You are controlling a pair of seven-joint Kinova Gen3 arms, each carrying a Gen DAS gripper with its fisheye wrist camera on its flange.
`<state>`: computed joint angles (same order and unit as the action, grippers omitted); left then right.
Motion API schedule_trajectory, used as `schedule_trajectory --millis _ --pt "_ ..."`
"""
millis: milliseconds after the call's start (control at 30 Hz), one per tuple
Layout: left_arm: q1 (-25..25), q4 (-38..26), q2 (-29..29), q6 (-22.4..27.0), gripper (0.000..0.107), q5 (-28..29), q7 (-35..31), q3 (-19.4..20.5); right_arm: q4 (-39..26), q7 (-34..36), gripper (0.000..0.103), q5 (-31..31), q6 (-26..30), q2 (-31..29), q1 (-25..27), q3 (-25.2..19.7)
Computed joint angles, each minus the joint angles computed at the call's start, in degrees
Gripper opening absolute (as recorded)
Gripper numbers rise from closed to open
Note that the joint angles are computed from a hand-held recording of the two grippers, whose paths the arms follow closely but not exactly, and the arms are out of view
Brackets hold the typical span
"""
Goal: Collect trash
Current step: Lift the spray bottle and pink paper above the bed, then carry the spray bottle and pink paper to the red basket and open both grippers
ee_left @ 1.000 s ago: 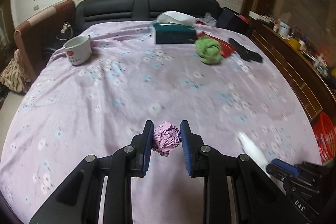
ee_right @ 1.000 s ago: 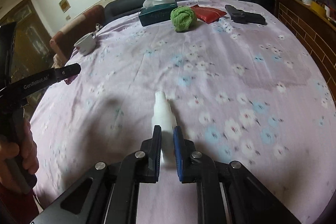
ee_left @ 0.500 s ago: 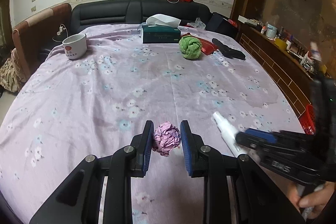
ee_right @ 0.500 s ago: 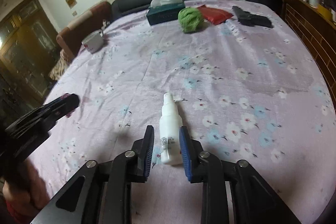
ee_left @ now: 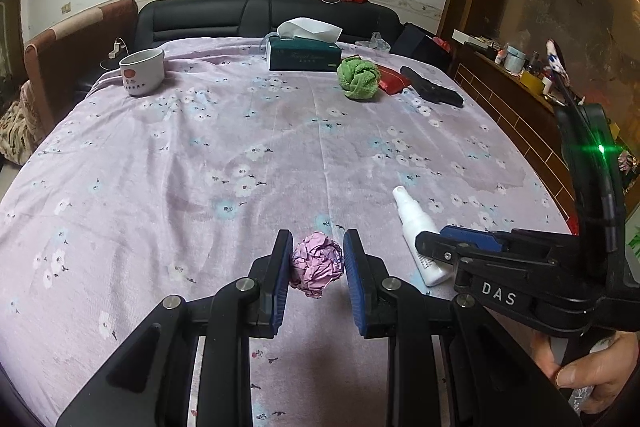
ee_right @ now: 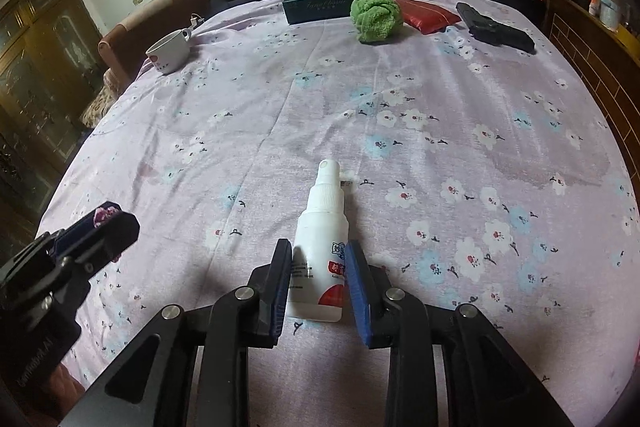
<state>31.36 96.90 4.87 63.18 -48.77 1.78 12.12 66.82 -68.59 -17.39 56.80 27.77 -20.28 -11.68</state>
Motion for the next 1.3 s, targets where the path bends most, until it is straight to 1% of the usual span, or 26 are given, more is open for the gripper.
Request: schedule_trajectory --millis 133,233,300,467,667,867,1100,1200,1300 --pt "0.12 0.09 0.04 0.27 0.025 -0.02 0.14 0.05 -1.29 -0.80 0.031 -0.19 1.21 0.93 -0.28 0.01" --pt "0.03 0.31 -0.08 0.18 0.025 0.09 0.40 0.01 -3.25 -1.55 0.033 -0.64 3.78 2.58 -0.39 -0.11" --pt "0.03 0.49 -0.10 0.35 0.025 -0.01 0.69 0.04 -2.97 -1.67 0.033 -0.57 3.65 2.90 -0.67 -0.10" --pt "0.25 0.60 0.09 0.81 0.025 -0.53 1.43 0.16 0.57 -0.45 0.032 -1.55 0.38 0.87 0.25 -0.70" --pt "1.04 -0.51 1.33 0.95 0.025 -0.95 0.77 0.12 8.87 3.36 0.032 -4.23 -7.48 -5.13 3.04 -1.52" --pt "2.40 -2.31 2.75 1.29 0.025 -0.89 -0.35 -0.33 12.04 7.27 0.032 -9.19 -8.20 -7.79 6.72 -1.92" --pt "4.42 -5.59 4.71 2.18 0.025 -0.81 -2.25 -0.97 14.94 11.22 0.032 -14.58 -8.54 -10.24 10.29 -1.18" --pt "5.13 -7.53 5.72 1.58 0.025 -0.45 -3.90 -1.40 15.87 12.69 0.032 -16.82 -8.70 -11.15 12.02 -0.51" --pt "5.26 -10.97 7.37 -0.87 0.025 1.23 -8.28 -1.78 16.63 14.59 0.032 -19.88 -8.36 -12.12 14.71 0.31"
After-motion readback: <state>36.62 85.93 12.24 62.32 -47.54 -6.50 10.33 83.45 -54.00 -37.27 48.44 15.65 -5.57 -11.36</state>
